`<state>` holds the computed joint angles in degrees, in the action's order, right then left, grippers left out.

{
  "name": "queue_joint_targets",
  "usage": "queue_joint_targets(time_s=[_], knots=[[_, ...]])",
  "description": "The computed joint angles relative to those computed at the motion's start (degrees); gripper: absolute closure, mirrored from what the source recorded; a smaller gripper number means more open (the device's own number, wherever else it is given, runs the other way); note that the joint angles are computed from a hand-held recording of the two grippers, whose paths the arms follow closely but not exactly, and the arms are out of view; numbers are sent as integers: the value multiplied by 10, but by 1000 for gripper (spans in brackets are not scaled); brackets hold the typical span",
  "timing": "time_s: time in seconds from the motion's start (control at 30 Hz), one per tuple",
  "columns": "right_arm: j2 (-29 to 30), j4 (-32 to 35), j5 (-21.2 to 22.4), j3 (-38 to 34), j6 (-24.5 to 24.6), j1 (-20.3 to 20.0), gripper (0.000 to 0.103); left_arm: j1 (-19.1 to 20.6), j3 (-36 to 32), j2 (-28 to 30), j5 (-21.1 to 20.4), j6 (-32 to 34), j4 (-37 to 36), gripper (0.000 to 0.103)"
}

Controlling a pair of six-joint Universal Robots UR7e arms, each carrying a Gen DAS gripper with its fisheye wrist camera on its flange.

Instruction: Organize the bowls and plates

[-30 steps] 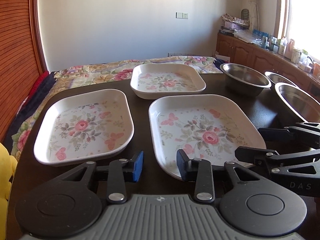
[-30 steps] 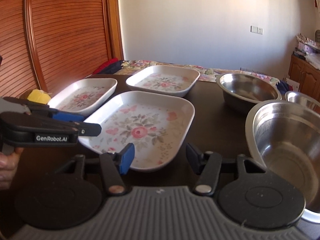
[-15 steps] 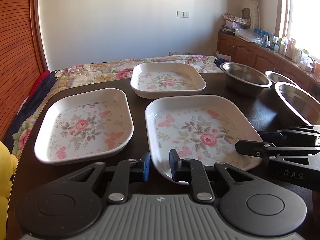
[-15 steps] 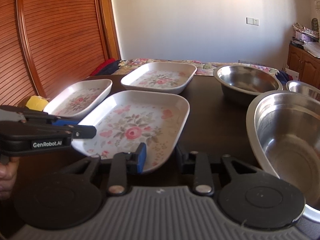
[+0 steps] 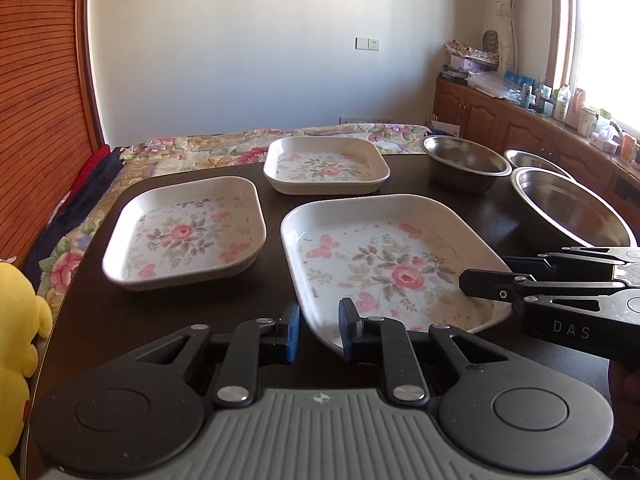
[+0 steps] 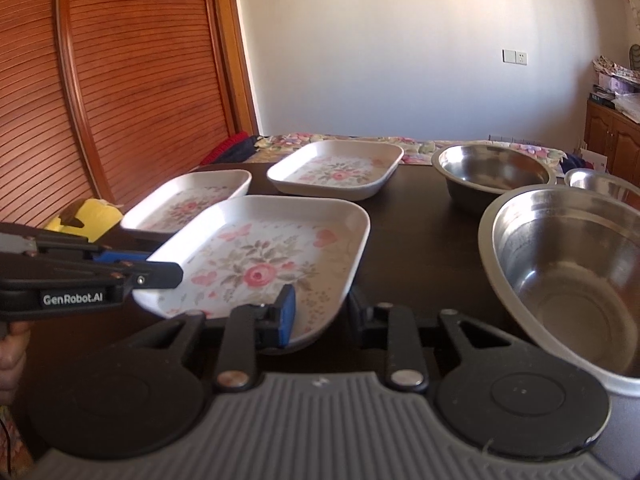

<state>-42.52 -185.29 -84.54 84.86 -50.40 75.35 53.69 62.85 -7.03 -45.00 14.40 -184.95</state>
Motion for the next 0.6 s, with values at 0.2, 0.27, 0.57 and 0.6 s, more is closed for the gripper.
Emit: queue_joint_targets(time_s=[0.2,0.27,0.57,0.6], knots=[[-22,-18,11,46,-14,-6,73,-12,67,-24,10,-24,-32,81],[-29,-23,13,61,-21,-8,73,-15,85,-31,12,-30,-37,81],[-55,-41,19,111,-27,-14,73,-26,135,-45,15,-43,-62,80],[-56,-42,20,114,-26,-15,73,-26,140,-47,15,-46,-63,80]])
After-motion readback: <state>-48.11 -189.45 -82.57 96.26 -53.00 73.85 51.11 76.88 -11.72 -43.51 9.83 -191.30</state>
